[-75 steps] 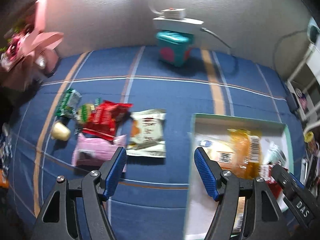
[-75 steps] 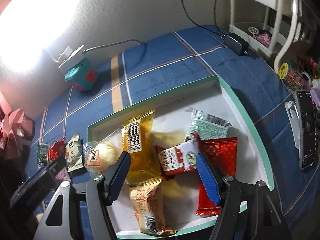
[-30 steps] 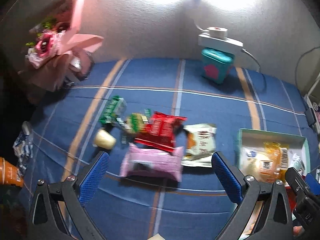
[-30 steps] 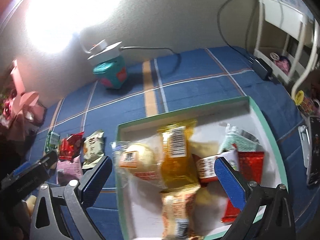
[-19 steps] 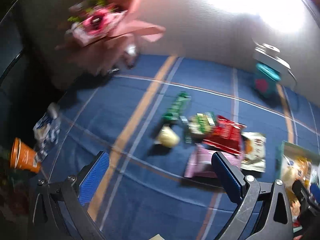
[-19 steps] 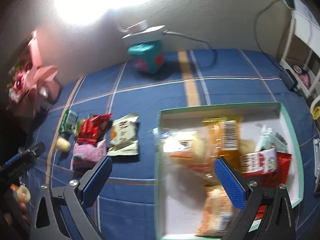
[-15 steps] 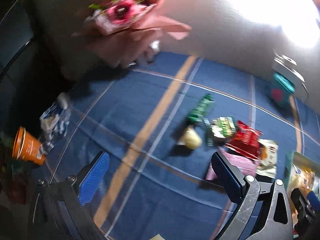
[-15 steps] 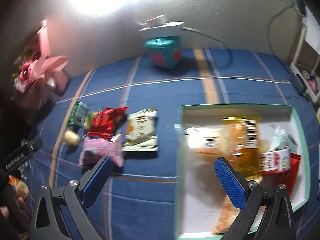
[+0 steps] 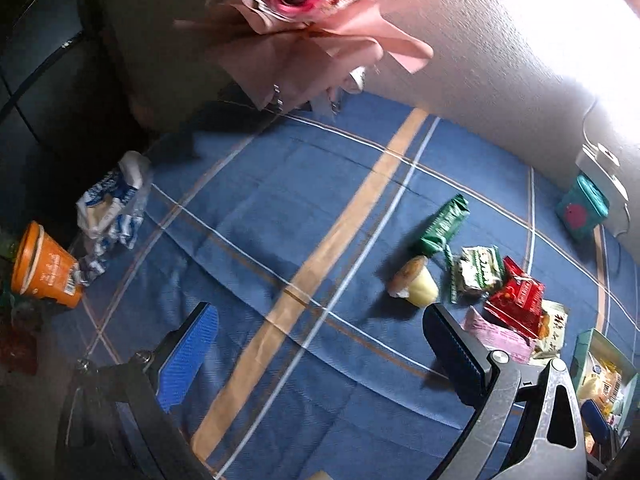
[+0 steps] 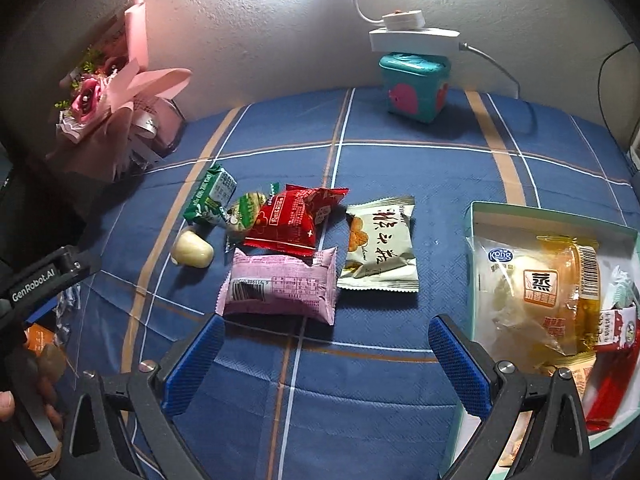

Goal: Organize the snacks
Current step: 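Grasp the pink bread bag with the right tool while the left tool grasps the pudding cup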

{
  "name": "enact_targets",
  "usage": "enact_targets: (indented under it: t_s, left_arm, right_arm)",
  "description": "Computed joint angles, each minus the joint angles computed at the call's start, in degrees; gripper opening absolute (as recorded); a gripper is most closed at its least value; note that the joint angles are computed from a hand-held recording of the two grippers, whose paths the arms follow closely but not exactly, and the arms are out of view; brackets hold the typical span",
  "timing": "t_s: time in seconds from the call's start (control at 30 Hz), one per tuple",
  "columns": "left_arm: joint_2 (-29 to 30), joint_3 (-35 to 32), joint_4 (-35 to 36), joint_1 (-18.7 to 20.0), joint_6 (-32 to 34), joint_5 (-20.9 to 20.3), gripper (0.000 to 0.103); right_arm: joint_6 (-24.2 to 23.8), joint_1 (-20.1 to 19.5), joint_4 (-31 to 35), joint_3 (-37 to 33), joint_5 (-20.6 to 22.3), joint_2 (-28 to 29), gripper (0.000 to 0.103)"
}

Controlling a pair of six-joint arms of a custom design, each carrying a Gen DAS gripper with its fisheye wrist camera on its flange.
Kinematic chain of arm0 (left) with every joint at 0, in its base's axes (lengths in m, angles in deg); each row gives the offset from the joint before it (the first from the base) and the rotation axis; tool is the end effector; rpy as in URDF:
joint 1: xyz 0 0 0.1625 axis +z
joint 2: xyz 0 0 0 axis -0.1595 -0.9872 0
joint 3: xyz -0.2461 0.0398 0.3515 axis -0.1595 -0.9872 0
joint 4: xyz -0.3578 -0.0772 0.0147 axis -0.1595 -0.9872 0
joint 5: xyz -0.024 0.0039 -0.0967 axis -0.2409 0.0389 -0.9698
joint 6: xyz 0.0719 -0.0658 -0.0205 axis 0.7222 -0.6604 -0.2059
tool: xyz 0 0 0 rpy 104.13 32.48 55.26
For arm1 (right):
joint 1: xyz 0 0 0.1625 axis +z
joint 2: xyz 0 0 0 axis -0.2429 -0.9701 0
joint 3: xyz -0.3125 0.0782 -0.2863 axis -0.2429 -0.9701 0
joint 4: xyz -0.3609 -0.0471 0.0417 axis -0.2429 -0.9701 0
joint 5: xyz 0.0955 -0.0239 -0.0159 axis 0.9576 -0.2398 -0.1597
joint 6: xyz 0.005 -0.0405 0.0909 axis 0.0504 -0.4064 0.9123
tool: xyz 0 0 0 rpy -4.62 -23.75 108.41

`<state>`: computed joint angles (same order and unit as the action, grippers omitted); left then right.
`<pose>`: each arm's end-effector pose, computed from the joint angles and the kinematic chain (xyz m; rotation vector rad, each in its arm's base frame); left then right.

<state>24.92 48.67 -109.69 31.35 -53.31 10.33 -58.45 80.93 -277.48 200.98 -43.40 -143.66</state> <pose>-0.4006 -0.3802 -0.0666 0.0987 2.2332 -0.6017 -0.0137 -0.2809 0.3365 -0.1586 -2.3533 0.8079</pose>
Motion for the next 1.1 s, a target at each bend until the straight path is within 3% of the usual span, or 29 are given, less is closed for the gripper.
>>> enact_targets:
  t_s: [0.2, 0.5, 1.1]
  left_arm:
    - [1.69, -0.34, -6.90, 1.58, 5.38, -2.19, 0.102]
    - [5.08, -2.68, -12.17, 3.90, 12.36, -3.11, 0.102]
    - [8.58, -5.83, -15.20, 7.62, 21.86, -3.01, 0.102]
  right_arm:
    - [0.61, -2.20, 0.32, -0.77, 1.90, -0.04, 0.103]
    - [2.61, -1.31, -0.79, -3.32, 1.56, 4.28, 0.103]
    - [6.66, 4.69, -8.08, -6.93, -5.76, 22.62, 0.103]
